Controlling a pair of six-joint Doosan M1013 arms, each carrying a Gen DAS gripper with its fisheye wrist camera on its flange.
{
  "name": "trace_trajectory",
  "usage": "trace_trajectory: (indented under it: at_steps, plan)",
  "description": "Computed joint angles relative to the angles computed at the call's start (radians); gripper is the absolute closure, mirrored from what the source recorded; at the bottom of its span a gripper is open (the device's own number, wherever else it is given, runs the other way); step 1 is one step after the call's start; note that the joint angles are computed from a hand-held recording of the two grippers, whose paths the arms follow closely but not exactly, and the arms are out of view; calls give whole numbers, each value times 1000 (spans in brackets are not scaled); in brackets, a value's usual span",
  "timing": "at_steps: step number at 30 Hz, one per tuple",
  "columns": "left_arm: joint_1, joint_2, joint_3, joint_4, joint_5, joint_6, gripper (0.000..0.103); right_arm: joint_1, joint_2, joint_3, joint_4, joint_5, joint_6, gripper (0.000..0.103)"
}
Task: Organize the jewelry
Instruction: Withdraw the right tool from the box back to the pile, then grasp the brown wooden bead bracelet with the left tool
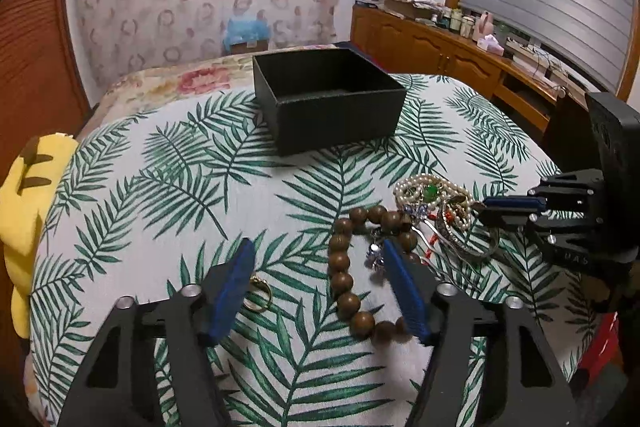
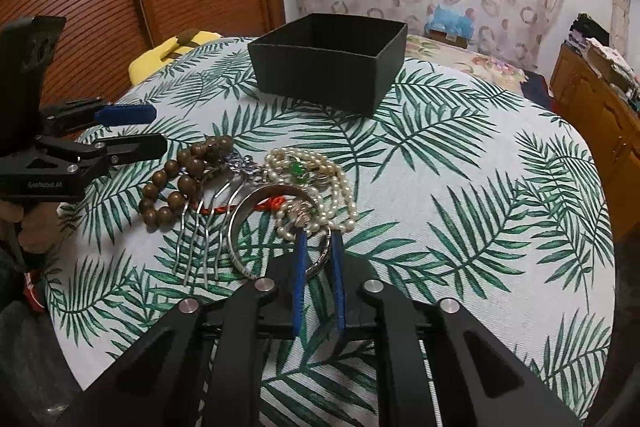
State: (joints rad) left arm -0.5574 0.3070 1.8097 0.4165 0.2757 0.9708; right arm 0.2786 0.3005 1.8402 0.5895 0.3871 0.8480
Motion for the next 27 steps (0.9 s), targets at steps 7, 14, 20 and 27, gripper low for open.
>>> trace_trajectory:
  at_steps: [7,14,20,27]
  plan:
    - [0,11,-7,-103,9,102,71,6,0,6,-25,-26,18,92]
    - [-2,23,-17,-75,32,76,71,6,2,6,-13,-24,12,92]
    - [-1,35,-28,-80,45,87,74,3,2,4,-6,-20,5,92]
    - [-4,35,-20,-23,29,29,90,2,3,4,3,-18,-1,92]
